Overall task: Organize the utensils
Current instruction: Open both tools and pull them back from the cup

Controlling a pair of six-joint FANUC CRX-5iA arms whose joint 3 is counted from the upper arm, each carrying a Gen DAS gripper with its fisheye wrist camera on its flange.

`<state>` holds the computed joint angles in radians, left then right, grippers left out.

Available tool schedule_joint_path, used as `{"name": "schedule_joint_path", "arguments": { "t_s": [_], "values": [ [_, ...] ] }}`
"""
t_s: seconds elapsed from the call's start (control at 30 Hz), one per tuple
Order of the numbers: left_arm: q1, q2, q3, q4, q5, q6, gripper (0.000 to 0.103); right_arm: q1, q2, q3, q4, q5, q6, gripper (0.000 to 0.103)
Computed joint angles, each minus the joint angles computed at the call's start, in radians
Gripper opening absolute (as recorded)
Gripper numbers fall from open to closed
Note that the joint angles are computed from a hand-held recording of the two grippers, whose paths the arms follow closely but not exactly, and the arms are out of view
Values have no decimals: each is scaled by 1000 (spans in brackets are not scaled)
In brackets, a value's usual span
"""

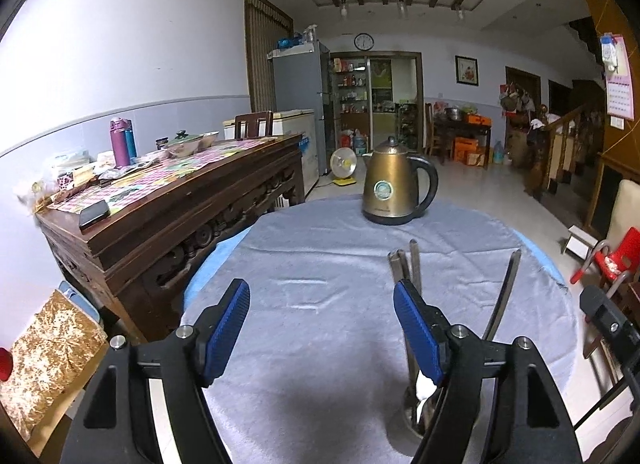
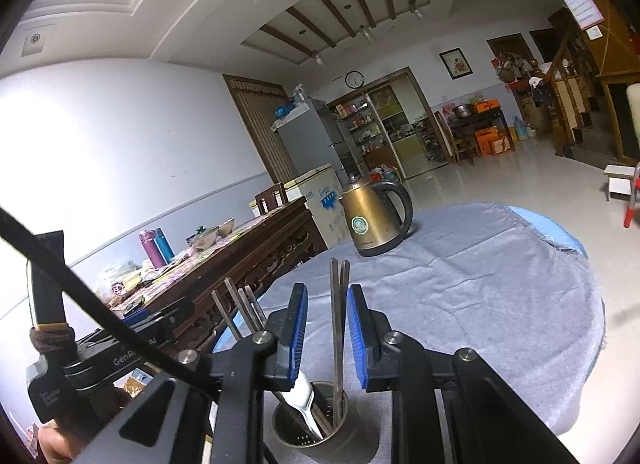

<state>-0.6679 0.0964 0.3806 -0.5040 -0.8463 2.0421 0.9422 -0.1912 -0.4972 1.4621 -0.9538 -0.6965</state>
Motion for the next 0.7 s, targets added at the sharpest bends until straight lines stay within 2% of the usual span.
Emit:
{"name": "schedule_joint_path", "arguments": {
  "t_s": [0.07,0.1,0.2,0.23,0.27,0.53,0.7],
  "values": [
    [-3,-1,1,-10,-10,-6,85,4,-1,1,-11,-2,6,23],
    [-7,-5,-3,-26,-13,-3,85,8,-1,3,-20,-3,13,24],
    [-12,-17,-16,-57,-13,7,85,20,1,12,-55,-11,43,37],
    [-11,-20,-20,-56,-12,3,85,25,1,12,-63,-16,50,45],
    [-9,-23,-23,-51,-15,-3,85,29,1,11,-64,-23,51,48],
    [-10,-16,-10,-59,-60,-9,85,48,11,27,-101,-39,95,48],
    [-5,-13,-9,-63,-83,-4,85,56,23,48,-131,-44,132,53]
  ]
}}
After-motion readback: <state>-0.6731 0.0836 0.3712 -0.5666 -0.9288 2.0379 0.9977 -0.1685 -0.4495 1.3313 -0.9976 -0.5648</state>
